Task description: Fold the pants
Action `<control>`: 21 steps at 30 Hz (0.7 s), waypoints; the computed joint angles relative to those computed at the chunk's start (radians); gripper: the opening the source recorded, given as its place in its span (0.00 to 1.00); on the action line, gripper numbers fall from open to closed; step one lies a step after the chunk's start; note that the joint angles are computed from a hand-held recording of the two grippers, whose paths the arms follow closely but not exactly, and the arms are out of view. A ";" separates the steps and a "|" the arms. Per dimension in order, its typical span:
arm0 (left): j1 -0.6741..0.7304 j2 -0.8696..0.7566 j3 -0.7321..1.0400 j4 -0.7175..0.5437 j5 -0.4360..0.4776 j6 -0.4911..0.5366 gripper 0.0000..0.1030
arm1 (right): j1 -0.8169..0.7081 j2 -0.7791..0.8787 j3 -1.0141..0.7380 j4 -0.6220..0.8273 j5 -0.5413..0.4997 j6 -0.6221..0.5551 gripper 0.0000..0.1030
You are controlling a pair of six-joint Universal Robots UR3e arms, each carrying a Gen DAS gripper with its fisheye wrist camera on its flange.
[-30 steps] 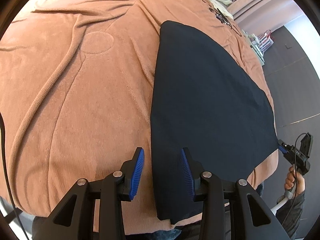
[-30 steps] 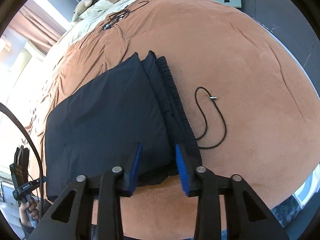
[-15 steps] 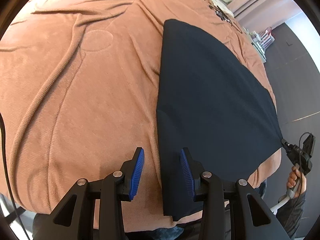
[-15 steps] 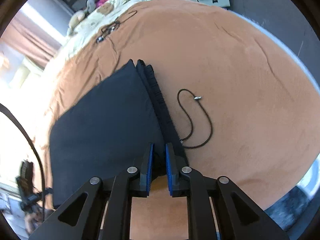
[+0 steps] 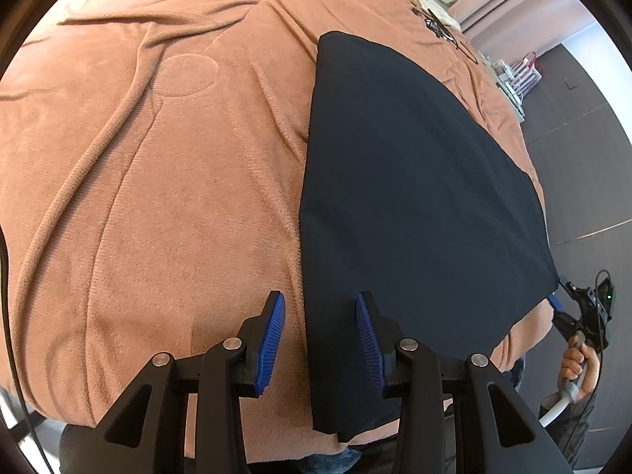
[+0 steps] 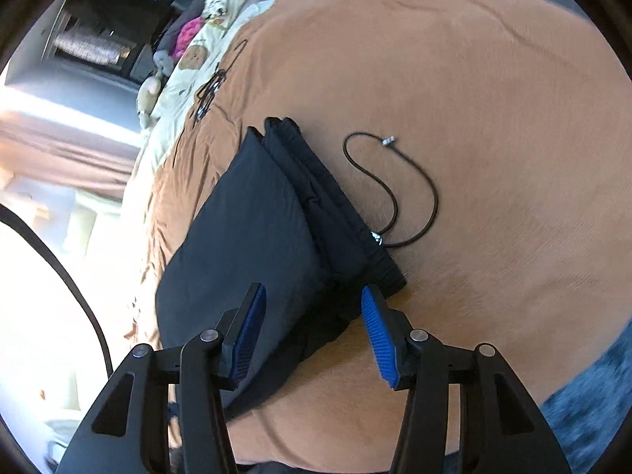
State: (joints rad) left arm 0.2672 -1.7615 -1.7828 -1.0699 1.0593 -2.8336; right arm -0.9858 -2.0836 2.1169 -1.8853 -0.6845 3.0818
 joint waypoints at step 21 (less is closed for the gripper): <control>0.052 -0.113 0.158 -0.105 -0.071 -0.003 0.39 | -0.090 -0.261 0.070 0.102 -0.011 -0.009 0.09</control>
